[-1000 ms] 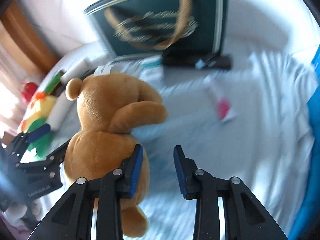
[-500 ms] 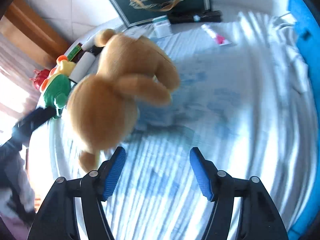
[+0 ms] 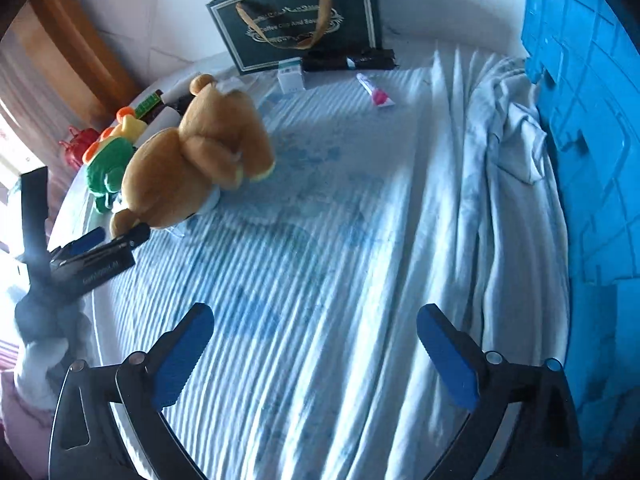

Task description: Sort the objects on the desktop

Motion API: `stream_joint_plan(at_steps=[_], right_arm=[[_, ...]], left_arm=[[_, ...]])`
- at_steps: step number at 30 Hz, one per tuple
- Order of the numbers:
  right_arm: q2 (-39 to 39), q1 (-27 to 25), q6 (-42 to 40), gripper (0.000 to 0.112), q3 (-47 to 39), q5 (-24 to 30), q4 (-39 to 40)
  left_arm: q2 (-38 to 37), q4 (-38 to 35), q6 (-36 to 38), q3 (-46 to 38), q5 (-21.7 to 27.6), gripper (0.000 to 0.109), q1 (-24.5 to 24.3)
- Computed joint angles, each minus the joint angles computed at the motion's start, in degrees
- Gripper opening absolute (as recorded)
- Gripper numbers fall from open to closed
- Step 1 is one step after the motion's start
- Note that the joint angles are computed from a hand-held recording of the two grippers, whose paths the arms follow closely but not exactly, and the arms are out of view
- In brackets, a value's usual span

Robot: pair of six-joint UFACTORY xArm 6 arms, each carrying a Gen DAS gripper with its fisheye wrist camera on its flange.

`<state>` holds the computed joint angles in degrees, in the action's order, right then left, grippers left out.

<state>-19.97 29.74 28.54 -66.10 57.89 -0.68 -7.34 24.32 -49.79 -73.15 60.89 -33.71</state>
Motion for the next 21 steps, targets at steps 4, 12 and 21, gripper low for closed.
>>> stream_joint_plan(at_steps=[4, 12, 21], right_arm=[[3.37, 1.09, -1.05, 0.103, -2.3, -2.66, 0.13], [9.95, 1.84, -1.04, 0.103, -7.89, -4.83, -2.99], [21.6, 1.1, -4.41, 0.103, -20.23, -3.08, -0.84]], left_arm=[[-5.09, -2.72, 3.72, 4.23, -5.54, 0.089, 0.42], [0.18, -3.67, 10.99, -0.44, -8.24, 0.089, -3.14], [7.74, -5.53, 13.9, -6.37, -10.3, 0.1, -0.06]])
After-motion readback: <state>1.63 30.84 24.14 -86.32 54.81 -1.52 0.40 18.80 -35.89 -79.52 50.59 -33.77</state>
